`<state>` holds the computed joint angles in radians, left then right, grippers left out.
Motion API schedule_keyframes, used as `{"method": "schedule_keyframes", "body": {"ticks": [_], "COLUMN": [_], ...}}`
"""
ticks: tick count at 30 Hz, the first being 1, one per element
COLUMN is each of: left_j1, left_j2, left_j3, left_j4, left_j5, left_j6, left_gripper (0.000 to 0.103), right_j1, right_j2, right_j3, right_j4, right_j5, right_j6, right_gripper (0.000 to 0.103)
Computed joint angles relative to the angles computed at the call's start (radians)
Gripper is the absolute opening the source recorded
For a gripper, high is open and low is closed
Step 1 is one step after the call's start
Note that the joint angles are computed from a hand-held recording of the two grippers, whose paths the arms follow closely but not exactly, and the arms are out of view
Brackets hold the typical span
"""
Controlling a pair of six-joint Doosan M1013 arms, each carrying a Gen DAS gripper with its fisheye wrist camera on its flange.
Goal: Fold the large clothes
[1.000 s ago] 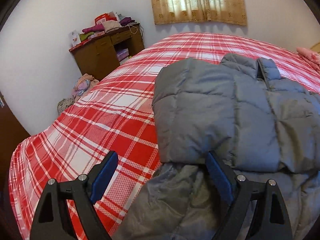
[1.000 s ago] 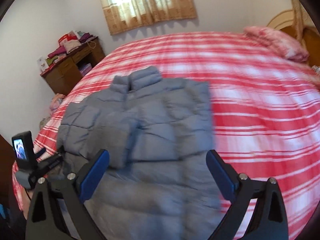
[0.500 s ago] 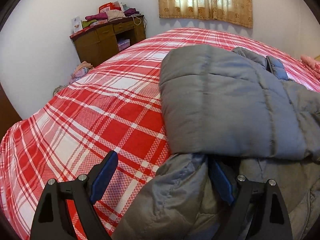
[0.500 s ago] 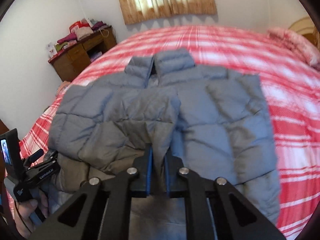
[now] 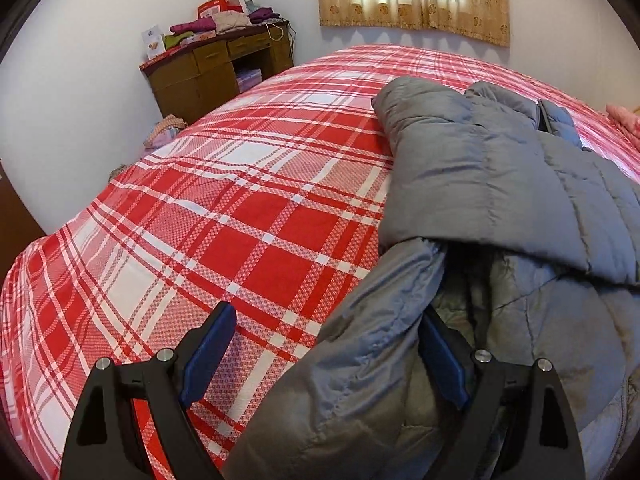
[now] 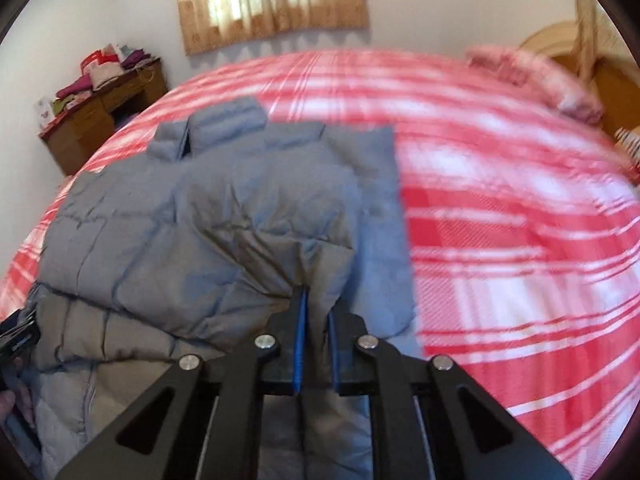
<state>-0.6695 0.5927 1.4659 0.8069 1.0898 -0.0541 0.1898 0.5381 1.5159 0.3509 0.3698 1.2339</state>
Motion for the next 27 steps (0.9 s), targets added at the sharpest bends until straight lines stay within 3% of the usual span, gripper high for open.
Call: {"method": "schedule_keyframes", "body": {"ticks": [2, 3, 4, 9, 12, 14, 18, 21, 27], "left_j1": [0.005, 0.007, 0.007, 0.004, 0.019, 0.031, 0.049, 0.060, 0.077], "left_j2": [-0.014, -0.030, -0.047, -0.081, -0.052, -0.014, 0.067, 0.116, 0.107], "left_j3": [0.006, 0.017, 0.026, 0.009, -0.052, -0.109, -0.191, -0.228, -0.188], "left_j4": [-0.027, -0.032, -0.026, 0.070, 0.110, 0.098, 0.068, 0.014, -0.013], "left_j5": [-0.019, -0.041, -0.055, -0.041, -0.038, -0.027, -0.037, -0.022, -0.119], "left_j6": [0.021, 0.025, 0.024, 0.008, 0.014, 0.037, 0.082, 0.126, 0.099], "left_gripper": [0.089, 0.089, 0.089, 0.089, 0.089, 0.089, 0.089, 0.089, 0.090], "right_j1": [-0.011, -0.022, -0.026, -0.044, -0.034, -0.018, 0.019, 0.035, 0.024], "right_j2": [-0.007, -0.015, -0.024, -0.086, -0.091, -0.074, -0.001, 0.043, 0.068], "right_j3": [0.003, 0.003, 0.011, 0.038, 0.020, 0.000, -0.062, -0.085, -0.065], "right_j4": [0.081, 0.134, 0.135, 0.015, 0.117, 0.264, 0.291, 0.159, 0.189], "right_j5": [0.021, 0.048, 0.034, -0.036, -0.053, -0.042, -0.020, -0.031, -0.037], "right_j6": [-0.068, -0.105, -0.106, 0.043, -0.042, -0.194, -0.237, -0.115, -0.140], "right_gripper": [0.036, 0.053, 0.059, 0.059, 0.044, 0.044, 0.043, 0.043, 0.041]}}
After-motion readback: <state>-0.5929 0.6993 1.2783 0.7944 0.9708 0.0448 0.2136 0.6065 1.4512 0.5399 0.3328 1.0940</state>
